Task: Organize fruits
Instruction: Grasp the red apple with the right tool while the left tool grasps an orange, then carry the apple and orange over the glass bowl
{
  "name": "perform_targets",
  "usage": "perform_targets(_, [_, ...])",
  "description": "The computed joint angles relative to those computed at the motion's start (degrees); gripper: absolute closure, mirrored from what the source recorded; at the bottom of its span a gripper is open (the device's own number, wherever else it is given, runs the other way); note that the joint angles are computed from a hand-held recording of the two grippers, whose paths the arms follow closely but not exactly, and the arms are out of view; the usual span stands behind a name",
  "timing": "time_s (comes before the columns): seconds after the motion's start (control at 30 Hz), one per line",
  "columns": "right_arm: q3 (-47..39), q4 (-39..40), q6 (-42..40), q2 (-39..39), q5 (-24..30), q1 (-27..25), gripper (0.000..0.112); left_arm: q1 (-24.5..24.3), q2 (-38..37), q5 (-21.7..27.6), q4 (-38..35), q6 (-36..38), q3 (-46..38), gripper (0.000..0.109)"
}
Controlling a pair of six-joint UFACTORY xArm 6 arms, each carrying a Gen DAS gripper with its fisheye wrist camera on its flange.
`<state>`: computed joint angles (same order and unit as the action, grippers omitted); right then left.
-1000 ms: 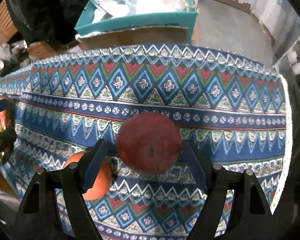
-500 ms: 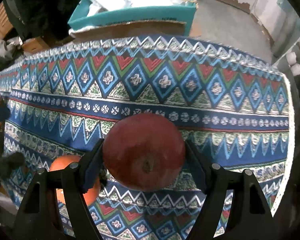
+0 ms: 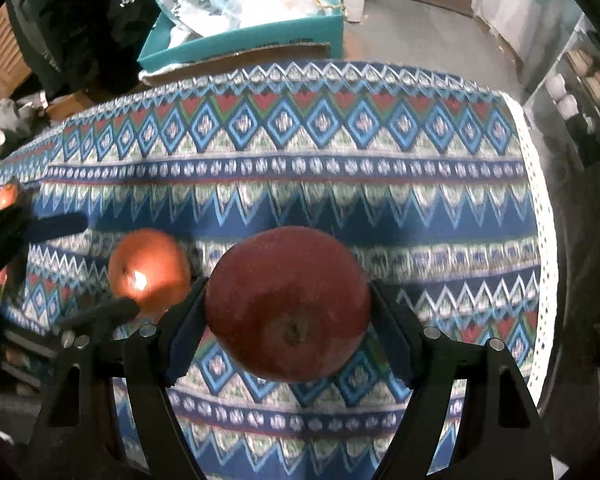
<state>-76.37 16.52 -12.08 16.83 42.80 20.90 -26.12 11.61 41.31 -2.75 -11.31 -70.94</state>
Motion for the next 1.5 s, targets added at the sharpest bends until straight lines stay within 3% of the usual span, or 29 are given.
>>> perform_targets(0.27, [5.2,2.4,-0.7,-2.6,-1.1,-1.6,0.035,-0.9,3.9,1.7,-0.4,-0.6,-1.6,0.022])
perform_targets(0.5, [5.7,3.5,-1.7,-2.6,-1.4,-2.0,0.035,-1.5,5.1,-0.3,1.3,-2.9,-1.4,0.022])
perform_targets(0.6, [5.7,3.7,-1.7,-2.5,-1.7,-1.9,0.035,-2.1,5.9,-0.3,5.2,-5.8,-2.0,0.038])
perform_targets(1.07, [6.3,3.4,-2.8,-4.4,-5.0,-0.2,0.035,0.3,-2.7,-5.9,1.7,-4.1,6.9,0.039])
perform_targets(1.5, [7.7,7.0,-5.6,-10.3,-6.5,1.7,0.035,-0.2,-11.3,-6.3,5.0,-6.9,10.0,0.039])
